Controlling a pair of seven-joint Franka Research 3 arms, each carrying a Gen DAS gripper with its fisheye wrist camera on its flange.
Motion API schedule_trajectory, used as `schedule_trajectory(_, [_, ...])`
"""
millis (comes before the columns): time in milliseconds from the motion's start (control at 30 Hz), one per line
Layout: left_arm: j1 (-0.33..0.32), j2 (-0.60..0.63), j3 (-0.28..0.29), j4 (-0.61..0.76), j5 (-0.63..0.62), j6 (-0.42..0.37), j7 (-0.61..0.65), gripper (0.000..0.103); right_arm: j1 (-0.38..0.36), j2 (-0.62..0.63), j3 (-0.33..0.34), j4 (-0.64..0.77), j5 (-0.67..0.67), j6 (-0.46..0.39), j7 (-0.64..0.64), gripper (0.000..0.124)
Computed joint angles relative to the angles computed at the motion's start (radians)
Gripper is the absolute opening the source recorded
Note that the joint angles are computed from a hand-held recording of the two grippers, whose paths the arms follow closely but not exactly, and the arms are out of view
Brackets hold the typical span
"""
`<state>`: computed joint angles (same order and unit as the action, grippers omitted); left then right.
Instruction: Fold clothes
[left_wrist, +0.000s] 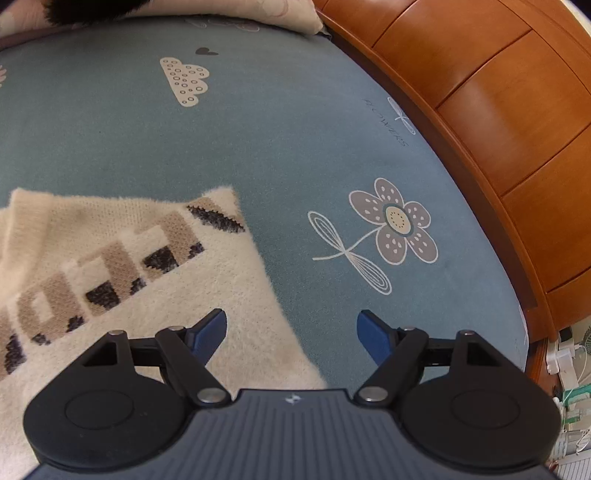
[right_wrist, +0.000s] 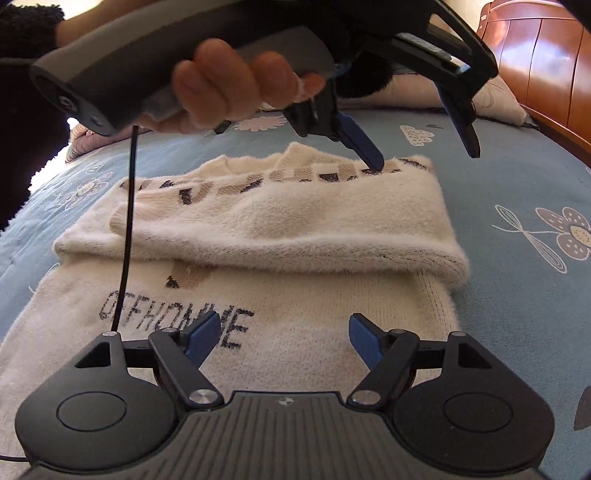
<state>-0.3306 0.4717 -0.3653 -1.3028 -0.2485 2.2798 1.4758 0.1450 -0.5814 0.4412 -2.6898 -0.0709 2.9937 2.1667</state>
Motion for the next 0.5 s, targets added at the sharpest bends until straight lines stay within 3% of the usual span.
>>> schedule_trajectory(133, [-0.029,0.097,0.012,0.061,0.015,0.047,-0.073,0.080,0.007,-0.037,-0.010,-0.027,-0.001,-0.019,-0.009,0.080])
schedule_trajectory(200, [-0.024,0.112,-0.002,0.056,-0.004,0.099,-0.097,0.095,0.011,-0.044,-0.015,-0.032,0.000,-0.032,-0.013,0.080])
schedule_trajectory(300, [-0.041,0.123,0.003,0.083,0.025,0.086,-0.139,0.097,0.015,-0.045,-0.020,-0.034,0.006,-0.039,-0.007,0.080])
schedule_trajectory(400, [-0.014,0.074,-0.030,0.027,-0.001,0.100,-0.099,0.097,0.015,-0.046,-0.017,-0.033,0.006,-0.046,0.001,0.081])
schedule_trajectory(500, [0.049,0.006,-0.096,-0.074,-0.128,0.144,0.020,0.097,0.012,-0.045,-0.006,-0.028,-0.001,-0.050,0.010,0.081])
